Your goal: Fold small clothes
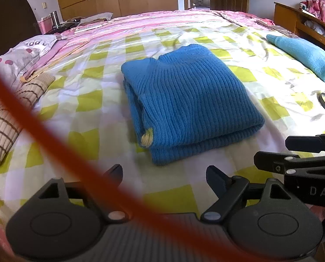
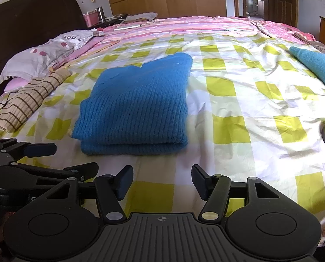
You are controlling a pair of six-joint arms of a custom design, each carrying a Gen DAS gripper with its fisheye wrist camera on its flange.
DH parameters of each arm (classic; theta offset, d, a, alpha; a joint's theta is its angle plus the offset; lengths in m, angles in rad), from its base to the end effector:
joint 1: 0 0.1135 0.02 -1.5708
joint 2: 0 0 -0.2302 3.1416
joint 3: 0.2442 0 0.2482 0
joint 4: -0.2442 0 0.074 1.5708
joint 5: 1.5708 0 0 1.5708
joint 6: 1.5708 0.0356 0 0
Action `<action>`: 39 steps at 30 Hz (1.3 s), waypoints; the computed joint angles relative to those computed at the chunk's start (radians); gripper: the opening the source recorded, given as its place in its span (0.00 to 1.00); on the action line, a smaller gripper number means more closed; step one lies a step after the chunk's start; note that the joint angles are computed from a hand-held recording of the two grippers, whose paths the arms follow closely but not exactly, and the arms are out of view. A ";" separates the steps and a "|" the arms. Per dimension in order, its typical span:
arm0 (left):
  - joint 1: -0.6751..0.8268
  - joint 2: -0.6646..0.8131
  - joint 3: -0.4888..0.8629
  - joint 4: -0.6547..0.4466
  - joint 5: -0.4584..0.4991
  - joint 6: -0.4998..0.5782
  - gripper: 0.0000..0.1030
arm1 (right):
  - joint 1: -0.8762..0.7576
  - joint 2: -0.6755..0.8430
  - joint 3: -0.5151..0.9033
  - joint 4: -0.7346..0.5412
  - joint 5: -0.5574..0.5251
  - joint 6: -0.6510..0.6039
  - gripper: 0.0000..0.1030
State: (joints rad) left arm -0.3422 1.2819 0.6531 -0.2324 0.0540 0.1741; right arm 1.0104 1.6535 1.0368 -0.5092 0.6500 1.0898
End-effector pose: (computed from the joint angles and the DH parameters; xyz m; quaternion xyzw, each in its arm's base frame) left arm 0.2404 -0.0877 0.1579 0.2484 0.9039 -0.0544 0.3439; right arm 0.1853 0.2547 0.1602 0.1071 0.9208 0.0264 0.3742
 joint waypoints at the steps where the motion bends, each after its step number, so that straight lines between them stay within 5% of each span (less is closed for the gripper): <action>1: -0.002 0.000 -0.001 0.000 -0.005 -0.001 0.88 | 0.003 0.000 0.000 -0.003 0.002 0.006 0.58; 39: -0.011 -0.013 -0.018 -0.023 -0.031 -0.057 0.92 | 0.009 0.025 -0.003 -0.034 -0.042 0.113 0.59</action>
